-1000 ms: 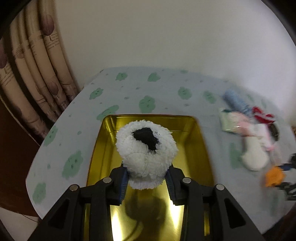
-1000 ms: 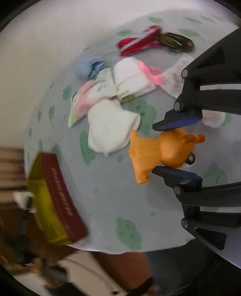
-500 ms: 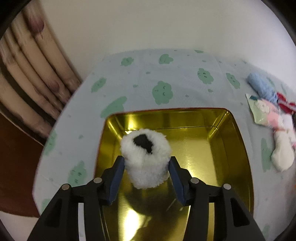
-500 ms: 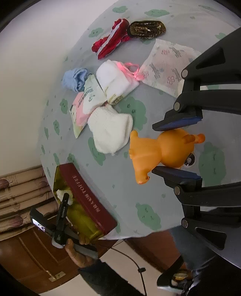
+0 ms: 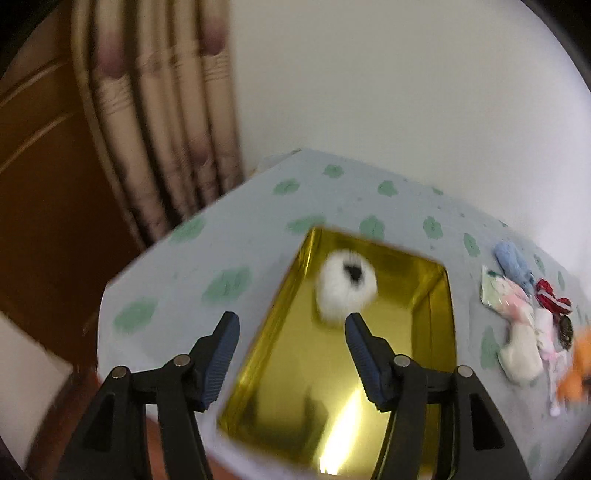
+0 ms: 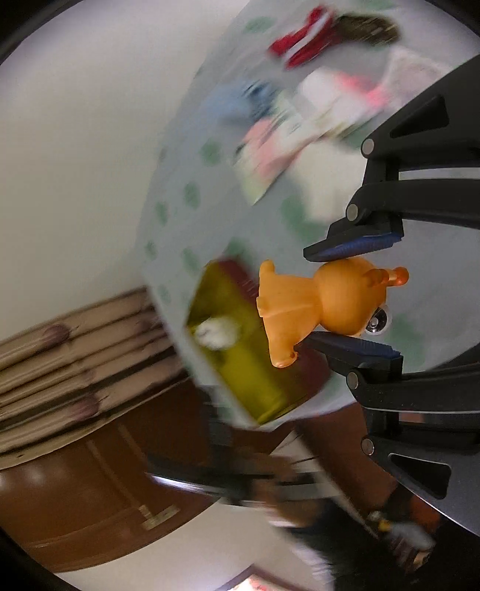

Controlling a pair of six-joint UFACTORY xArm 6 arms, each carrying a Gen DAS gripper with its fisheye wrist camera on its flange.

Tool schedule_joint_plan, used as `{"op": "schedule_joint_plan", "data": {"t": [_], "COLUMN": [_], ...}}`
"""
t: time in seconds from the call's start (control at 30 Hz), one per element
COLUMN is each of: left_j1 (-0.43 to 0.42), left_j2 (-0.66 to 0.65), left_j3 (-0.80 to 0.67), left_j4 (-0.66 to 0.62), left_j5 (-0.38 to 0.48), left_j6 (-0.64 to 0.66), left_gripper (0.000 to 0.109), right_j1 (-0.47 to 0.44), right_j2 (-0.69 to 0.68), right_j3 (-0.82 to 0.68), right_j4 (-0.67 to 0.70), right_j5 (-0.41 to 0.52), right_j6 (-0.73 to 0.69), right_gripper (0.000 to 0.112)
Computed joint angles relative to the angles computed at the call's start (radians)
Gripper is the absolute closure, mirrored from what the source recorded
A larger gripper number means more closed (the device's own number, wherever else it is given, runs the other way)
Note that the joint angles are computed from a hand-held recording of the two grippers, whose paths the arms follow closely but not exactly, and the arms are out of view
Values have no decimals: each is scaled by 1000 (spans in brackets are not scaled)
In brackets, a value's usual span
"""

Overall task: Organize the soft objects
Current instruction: 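Carry the slipper into the gold tin and release it while the right gripper grasps the orange toy, then lower the orange toy into the tin and open the right gripper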

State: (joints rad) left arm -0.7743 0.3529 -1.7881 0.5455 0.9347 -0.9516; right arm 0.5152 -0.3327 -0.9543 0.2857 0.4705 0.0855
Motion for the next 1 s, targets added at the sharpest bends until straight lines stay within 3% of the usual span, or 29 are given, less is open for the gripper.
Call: {"op": "schedule_joint_plan", "data": {"t": [0.2,0.4,0.47,0.63,0.87,0.93,1.0], "left_j1": [-100,-152,-153,-148,-140,-139,-141], "left_j2": [-222,-237,-244,-244,-251,-251,-249], "left_j3": [331,351,363,366,375,376,372], "left_j4": [91,258,279,275,281,284,282], "left_j5": [-43,57,47,20,10,14,22], "left_j6": [-276,-366,-371,-340,-351,-353,-347], "left_gripper": [47,47,47,47,47,47,47], "right_j1": [28,28,31,29,39,49,54], "right_j2": [396,656,726,818,872,863,800], "right_j3": [-405,-685,-768,-869,-926,-920,-836], "right_j4": [-1,-117,-199,-242,-324,-417,-518], "right_j5": [36,152,203,264,266,248,160], "right_j6": [-10,98,154,184,250,308,404], "right_gripper": [75,75,75,74,71,58,35]}}
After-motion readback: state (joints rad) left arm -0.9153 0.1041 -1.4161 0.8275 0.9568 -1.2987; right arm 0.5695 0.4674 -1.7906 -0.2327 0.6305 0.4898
